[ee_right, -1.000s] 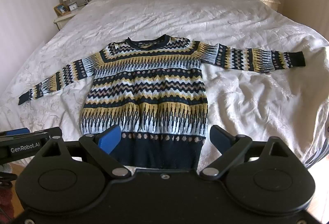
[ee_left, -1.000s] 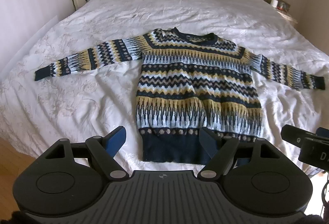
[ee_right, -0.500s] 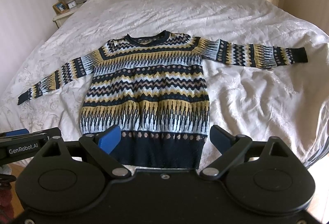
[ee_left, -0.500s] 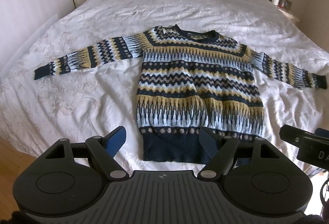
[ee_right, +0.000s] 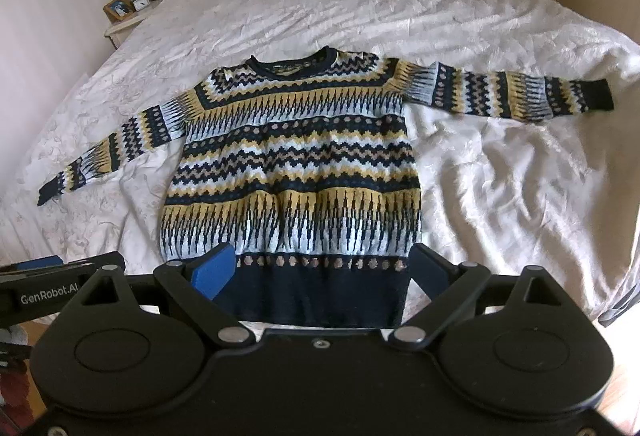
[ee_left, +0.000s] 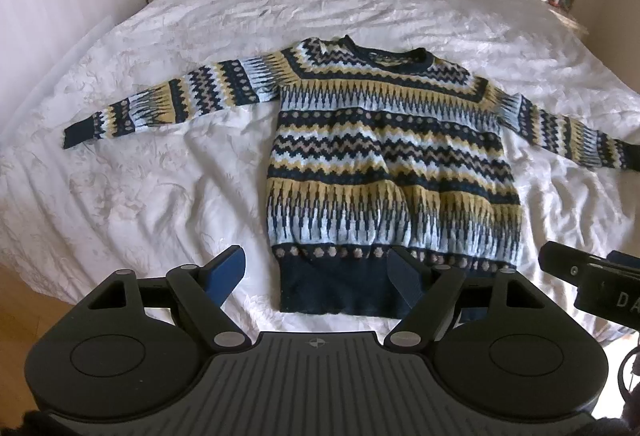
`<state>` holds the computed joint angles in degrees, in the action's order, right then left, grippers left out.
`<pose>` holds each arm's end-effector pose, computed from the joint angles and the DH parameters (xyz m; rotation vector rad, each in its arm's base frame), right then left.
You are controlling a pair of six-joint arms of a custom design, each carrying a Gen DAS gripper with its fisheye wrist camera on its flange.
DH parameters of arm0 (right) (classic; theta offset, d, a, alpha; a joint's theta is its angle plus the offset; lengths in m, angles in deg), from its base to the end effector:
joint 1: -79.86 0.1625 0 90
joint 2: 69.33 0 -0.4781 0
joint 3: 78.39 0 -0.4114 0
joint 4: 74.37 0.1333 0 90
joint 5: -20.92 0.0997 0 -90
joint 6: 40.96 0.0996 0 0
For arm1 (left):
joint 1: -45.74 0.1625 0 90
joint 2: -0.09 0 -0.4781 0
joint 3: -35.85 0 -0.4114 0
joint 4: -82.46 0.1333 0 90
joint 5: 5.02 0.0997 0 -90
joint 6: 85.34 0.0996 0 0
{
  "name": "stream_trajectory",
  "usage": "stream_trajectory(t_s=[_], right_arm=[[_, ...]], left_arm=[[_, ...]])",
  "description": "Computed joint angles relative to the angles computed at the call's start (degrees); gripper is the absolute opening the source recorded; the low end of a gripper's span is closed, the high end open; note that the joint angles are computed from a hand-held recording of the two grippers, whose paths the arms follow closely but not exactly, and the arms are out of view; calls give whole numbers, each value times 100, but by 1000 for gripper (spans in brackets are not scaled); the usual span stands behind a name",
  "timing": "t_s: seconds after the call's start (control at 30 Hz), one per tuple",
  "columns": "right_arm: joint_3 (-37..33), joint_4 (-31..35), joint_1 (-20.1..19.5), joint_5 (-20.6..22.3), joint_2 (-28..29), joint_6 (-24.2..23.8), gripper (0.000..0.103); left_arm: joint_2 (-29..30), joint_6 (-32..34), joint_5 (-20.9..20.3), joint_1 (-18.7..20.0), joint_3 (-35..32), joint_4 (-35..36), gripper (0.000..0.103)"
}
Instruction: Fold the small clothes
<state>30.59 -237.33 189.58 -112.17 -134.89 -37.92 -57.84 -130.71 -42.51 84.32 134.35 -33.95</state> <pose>0.2704 -0.5609 0.3009 0.1003 -2.3966 0.8025 -0.3743 -0.5702 0.2169 0.2597 2.2684 -0.6526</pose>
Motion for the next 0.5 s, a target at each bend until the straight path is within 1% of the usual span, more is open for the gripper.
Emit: stream_trajectory(t_s=[0.27,0.37,0.5], right_arm=[[-258,307,-150,84,141,95,94],[-406,461,-246,209,215,140,94],[-656,766,-435,485,303,304,94]], left_arm=[[199,30,-79,183,-332,216,78],[327,92,-134,283,-527,289,78],[550,215,-196,434,-852,392,77]])
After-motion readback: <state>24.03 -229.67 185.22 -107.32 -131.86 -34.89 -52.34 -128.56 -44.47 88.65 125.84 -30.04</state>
